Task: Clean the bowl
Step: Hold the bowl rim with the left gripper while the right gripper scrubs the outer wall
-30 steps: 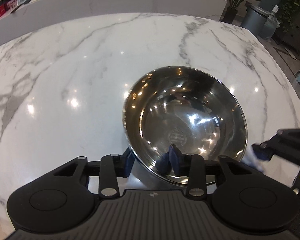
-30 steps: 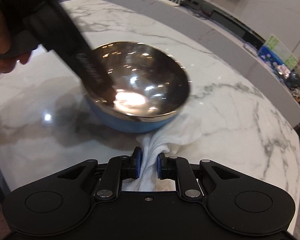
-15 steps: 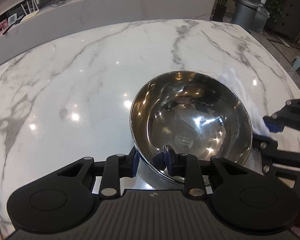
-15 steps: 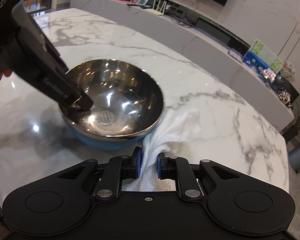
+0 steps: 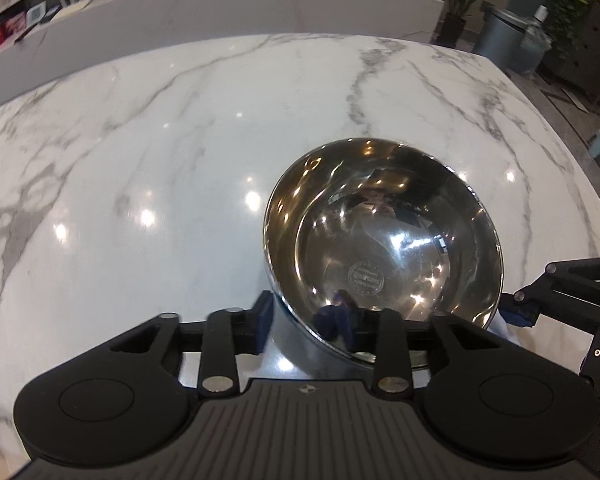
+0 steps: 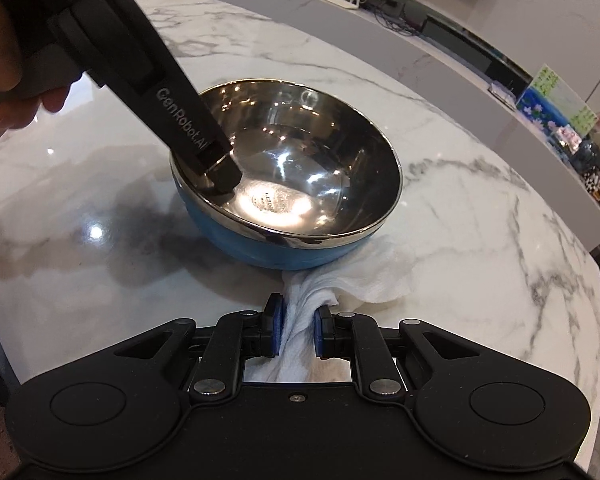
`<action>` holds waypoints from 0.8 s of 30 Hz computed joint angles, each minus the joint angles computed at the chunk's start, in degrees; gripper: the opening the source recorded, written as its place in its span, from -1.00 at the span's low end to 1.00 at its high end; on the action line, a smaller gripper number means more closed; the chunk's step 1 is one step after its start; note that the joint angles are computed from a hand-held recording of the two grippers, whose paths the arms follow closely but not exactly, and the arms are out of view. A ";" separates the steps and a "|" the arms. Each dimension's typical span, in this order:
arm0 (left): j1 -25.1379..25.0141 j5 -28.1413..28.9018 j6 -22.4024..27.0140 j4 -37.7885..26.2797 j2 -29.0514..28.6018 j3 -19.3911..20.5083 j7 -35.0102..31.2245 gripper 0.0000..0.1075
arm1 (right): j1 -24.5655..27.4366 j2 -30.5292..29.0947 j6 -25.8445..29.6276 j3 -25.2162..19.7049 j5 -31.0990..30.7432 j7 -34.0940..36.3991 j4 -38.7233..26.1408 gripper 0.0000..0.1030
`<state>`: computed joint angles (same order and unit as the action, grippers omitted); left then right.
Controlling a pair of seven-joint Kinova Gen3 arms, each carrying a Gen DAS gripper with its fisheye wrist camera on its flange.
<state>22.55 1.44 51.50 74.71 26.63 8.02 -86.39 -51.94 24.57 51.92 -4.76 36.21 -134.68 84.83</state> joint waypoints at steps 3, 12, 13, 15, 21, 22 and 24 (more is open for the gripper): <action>-0.75 1.85 1.82 -0.78 0.53 -0.02 2.18 -0.01 | -0.08 0.26 0.28 0.04 0.02 -0.01 -0.29 -0.74; -0.40 0.78 0.24 0.69 -0.39 0.37 0.34 -0.21 | -0.71 -0.79 -0.34 0.80 2.61 -2.90 2.17 -0.75; -0.49 0.80 0.01 0.78 -0.44 0.49 -0.20 -0.26 | -0.59 -0.96 -0.22 0.83 2.98 -3.21 2.29 -0.75; -0.78 0.95 -0.37 0.89 -0.51 0.75 -1.46 -0.37 | -0.96 -1.59 0.13 1.23 4.60 -5.09 3.06 -0.75; -0.53 0.15 -0.12 -0.09 -0.14 0.62 -4.02 -0.47 | -0.43 -2.98 -0.51 0.56 8.86 -8.42 4.70 -0.75; -0.54 0.03 -0.31 -0.05 -0.15 0.67 -4.64 -0.47 | -0.22 -3.06 -0.73 0.23 9.06 -8.22 4.77 -0.75; -0.78 0.17 -0.89 0.41 -0.33 0.86 -5.99 -0.47 | 0.08 -3.03 -0.91 -0.33 9.16 -7.46 4.69 -0.75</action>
<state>21.76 1.60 50.61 75.12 26.30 8.87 -92.38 -51.86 21.53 51.01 -5.09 45.38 -142.14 89.51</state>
